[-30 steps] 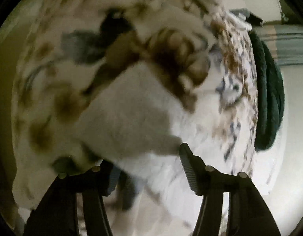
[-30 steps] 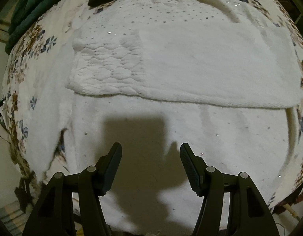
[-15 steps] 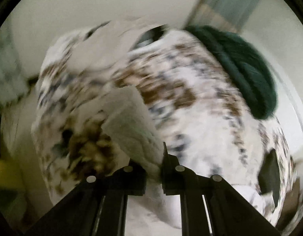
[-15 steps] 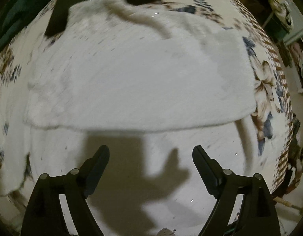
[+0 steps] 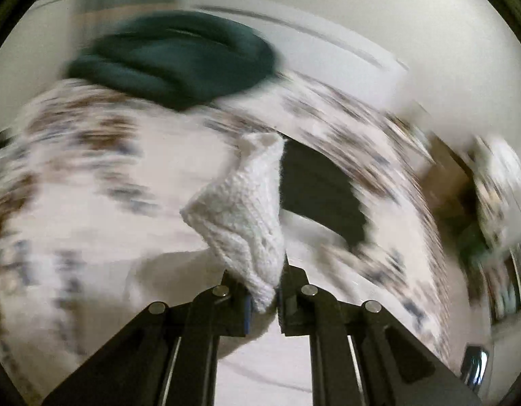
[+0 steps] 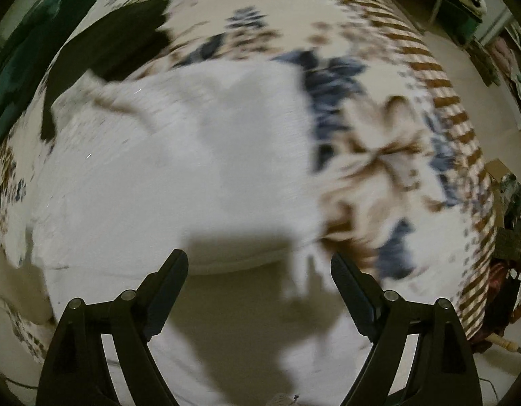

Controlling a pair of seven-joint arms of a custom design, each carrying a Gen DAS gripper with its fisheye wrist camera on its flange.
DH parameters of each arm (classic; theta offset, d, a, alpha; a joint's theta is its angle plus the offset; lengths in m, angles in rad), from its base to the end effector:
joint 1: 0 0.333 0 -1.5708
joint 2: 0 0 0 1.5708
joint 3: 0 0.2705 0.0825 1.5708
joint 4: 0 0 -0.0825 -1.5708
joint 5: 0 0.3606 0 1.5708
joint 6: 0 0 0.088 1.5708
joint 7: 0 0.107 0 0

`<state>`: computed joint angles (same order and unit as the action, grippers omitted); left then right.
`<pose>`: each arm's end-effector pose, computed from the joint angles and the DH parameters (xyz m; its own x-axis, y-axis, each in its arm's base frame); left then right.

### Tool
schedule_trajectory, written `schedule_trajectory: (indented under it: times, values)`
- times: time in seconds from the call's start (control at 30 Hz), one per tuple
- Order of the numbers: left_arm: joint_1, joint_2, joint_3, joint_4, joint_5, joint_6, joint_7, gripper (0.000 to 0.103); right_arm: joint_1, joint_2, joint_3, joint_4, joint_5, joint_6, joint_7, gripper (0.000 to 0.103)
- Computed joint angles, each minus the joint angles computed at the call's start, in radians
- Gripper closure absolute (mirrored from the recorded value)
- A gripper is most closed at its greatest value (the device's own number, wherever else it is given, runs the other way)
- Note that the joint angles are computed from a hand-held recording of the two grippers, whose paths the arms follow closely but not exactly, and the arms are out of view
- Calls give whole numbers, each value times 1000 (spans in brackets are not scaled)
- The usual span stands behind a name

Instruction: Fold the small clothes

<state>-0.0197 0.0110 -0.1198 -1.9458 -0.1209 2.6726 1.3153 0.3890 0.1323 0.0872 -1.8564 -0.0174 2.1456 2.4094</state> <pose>0.5820 -0.0778 0.5201 0.1020 -0.9564 0.2737 -0.7587 -0.2527 -0.6004 0.5202 0.2657 0.4277 -0.3402 -0.9334 -0.1136 -0.9297 0.3520 -0.1081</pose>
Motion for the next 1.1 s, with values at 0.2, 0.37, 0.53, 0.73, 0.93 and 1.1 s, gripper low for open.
schedule_trajectory:
  times: [0.2,0.37,0.53,0.73,0.93,1.1]
  values:
    - [-132,229,-123,201,29,-84,61,94,-72,-126,-35,-182,9,33,-5,15]
    - [-216,330,-136,305,136,-204,34,91,-137,-230,-46,-329,65,64,-31,15]
    - [-202,256,-123,229,158,-207,-3,72,-177,-330,-58,-449,191,147,-123,15]
    - [-144,115,-57,77,230,-104,-100,11,-182,-350,-70,-439,385,231,-239,15]
    - [-60,83,17,35,425,-203,-254,11,-173,-143,-55,-204,440,247,-322,15]
    - [-1,72,37,-31,499,-215,-331,11,-207,124,-56,82,514,183,-374,15]
